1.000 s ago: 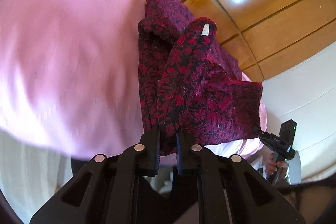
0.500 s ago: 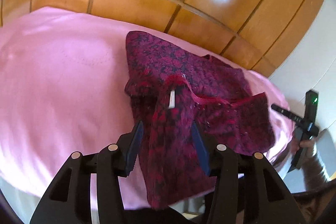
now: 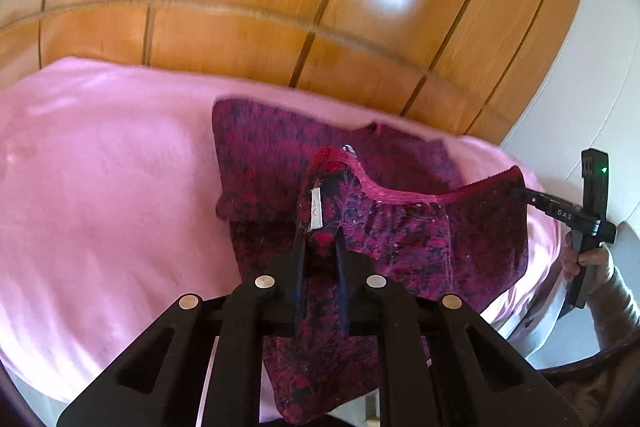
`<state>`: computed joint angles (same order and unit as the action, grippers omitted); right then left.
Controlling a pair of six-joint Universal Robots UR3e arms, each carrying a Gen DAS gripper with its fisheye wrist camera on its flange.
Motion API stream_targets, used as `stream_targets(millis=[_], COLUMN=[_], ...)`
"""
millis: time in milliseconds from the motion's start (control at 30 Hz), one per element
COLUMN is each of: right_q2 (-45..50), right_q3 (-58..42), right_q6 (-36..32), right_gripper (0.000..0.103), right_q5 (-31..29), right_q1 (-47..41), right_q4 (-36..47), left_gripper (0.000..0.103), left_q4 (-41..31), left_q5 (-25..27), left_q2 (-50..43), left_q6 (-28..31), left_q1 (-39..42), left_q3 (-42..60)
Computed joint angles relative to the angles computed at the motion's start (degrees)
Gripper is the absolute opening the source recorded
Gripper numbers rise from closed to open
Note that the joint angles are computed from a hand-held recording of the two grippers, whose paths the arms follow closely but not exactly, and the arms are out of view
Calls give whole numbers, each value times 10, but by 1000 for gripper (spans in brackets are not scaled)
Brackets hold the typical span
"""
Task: Fold small clothes
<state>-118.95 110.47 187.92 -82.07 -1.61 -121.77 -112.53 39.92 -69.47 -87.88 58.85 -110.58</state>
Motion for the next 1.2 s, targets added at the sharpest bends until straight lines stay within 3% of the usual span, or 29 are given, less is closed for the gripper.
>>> stream_targets(millis=[67, 133, 300, 400, 567, 800, 933, 1000, 1033, 1067, 1100, 1200], right_q2=[-11, -5, 104, 190, 330, 484, 534, 539, 538, 537, 533, 507], right_q3=[-13, -25, -58, -97, -187, -272, -295, -297, -300, -302, -301, -286], right_q6=[-3, -1, 33, 55, 87, 108, 112, 112, 109, 105, 101, 97], right_gripper=[18, 18, 18, 18, 17, 17, 18, 21, 26, 41, 47, 51], right_q5=[31, 62, 73, 53, 6, -56, -65, -59, -55, -54, -53, -63], right_q1=[-31, -64, -90, -81, -60, -41, -38, -41, -42, -44, -46, -47], right_q4=[8, -2, -90, -141, -178, -182, -169, -168, -162, -160, -158, -170], left_gripper=[12, 12, 11, 11, 11, 11, 12, 15, 16, 21, 33, 37], left_q4=[-21, 24, 301, 513, 661, 745, 722, 713, 714, 722, 738, 791], left_q5=[-19, -42, -68, -42, 29, 149, 216, 222, 223, 224, 232, 208], left_q2=[-19, -40, -119, -215, -355, -502, -575, -582, -577, -568, -557, -504], left_q6=[-7, -60, -295, -471, -626, -728, -749, -752, -754, -755, -758, -768], left_q1=[-1, -27, -135, -214, -304, -392, -425, -428, -428, -429, -430, -412], left_q3=[31, 46, 49, 82, 194, 313, 380, 393, 393, 385, 373, 305])
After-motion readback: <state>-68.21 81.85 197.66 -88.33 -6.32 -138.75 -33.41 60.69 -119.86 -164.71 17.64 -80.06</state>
